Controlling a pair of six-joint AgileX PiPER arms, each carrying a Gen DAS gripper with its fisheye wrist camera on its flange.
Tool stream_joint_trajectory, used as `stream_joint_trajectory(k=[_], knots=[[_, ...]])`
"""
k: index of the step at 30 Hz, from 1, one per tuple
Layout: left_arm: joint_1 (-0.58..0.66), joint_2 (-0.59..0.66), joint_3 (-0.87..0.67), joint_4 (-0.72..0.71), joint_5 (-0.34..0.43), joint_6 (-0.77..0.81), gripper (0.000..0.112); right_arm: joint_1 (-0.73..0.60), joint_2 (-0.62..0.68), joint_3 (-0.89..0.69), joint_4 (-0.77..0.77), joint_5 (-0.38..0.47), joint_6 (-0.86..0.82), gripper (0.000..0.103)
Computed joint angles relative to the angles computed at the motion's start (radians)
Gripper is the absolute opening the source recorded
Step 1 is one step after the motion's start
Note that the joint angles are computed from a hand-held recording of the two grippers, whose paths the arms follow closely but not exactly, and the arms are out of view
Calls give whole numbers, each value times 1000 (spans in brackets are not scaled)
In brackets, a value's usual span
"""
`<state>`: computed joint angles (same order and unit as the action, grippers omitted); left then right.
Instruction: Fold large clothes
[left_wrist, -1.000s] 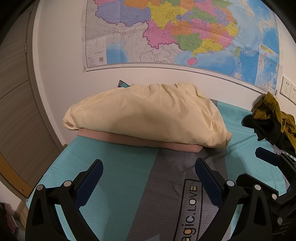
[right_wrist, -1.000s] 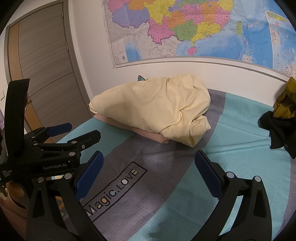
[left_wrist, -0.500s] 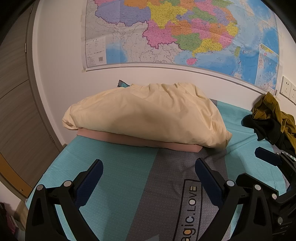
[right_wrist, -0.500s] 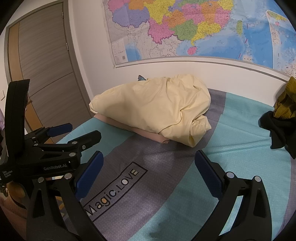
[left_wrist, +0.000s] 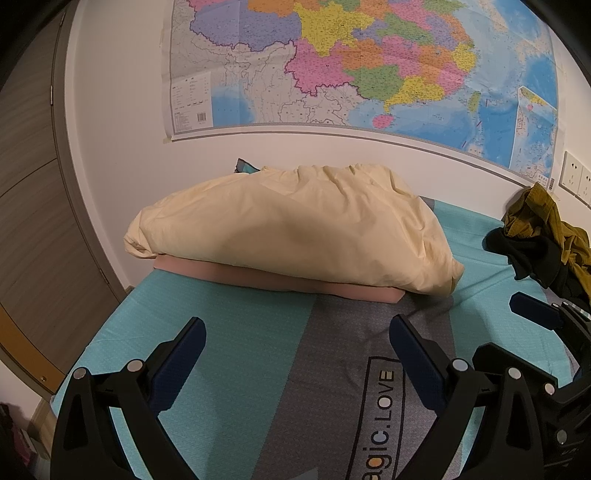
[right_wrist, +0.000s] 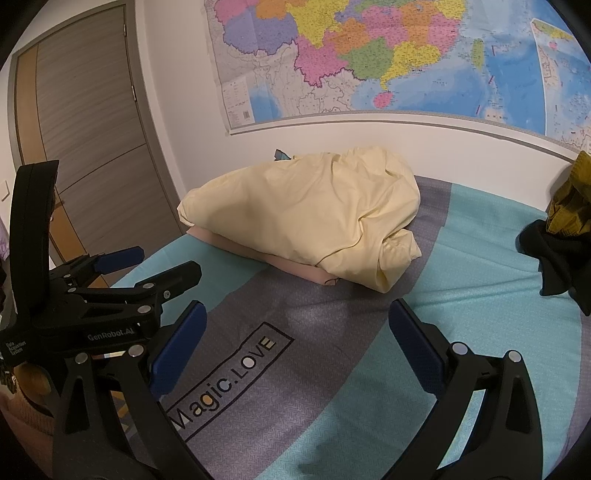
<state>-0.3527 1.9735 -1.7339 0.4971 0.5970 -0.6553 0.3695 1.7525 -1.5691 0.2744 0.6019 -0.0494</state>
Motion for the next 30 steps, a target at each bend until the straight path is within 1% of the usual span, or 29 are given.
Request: stream_joint_trajectory(k=[10,13,23,27,28,30], knots=[[-2,0,4,0,-9,3,96,-3,-6,6,7,-3,-4,97],[-2,4,-5,-18,-5,17,96,-6,-10,13,11,-7,-4,97],[-15,18,-29,-6,5,14,96,-14,-28,41,20,-22,-7,97],[-25,8,-9,40,-25,-19,96,-24,-38,56,37,-27,-20,97],[-30,1,5,66,-43,-42,96,-25,-41,60,36,-28,-18,97],[-38,-3,11,71,-59,-40,96,-30,-58,81,28,-37,-9,97]])
